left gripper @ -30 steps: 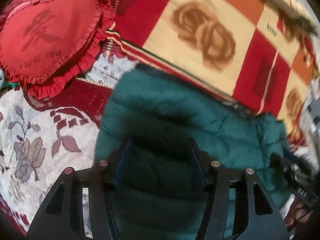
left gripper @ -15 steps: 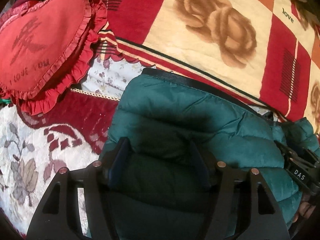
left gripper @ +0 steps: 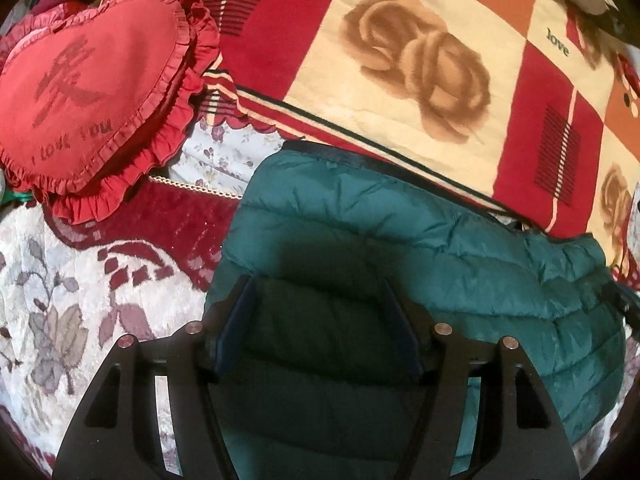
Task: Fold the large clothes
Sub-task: 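Lower the folded hem onto the jacket and open both grippers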
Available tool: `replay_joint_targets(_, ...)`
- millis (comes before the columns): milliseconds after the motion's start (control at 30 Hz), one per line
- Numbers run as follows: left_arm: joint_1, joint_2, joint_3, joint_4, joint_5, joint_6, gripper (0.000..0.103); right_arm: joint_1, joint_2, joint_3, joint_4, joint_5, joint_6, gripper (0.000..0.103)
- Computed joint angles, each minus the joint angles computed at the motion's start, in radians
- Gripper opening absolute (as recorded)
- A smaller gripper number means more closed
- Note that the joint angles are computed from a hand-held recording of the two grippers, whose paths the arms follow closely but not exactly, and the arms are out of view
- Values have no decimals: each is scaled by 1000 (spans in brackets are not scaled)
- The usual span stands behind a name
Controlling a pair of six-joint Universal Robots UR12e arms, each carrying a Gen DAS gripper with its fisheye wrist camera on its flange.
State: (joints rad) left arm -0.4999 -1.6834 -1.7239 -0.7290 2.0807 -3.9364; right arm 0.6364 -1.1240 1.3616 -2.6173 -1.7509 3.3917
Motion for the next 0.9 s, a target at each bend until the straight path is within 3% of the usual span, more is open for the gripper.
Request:
replay_joint_targets(167,5,-11,6,-32,-5,-6,65,-18,20,-16,78,-25,6,66)
replay_joint_targets(533,17,-26,3,-35,-10,14,67,-30,50,-21,101,-48,39,72)
replay_joint_targets(633,17,-24,-1,-31,-12,16,67,-29,31,-16,112,-35,56,72)
replay_joint_targets(900,18,-21,-11,-14,-12,15,68,-26,-95,133,11,52,92,71)
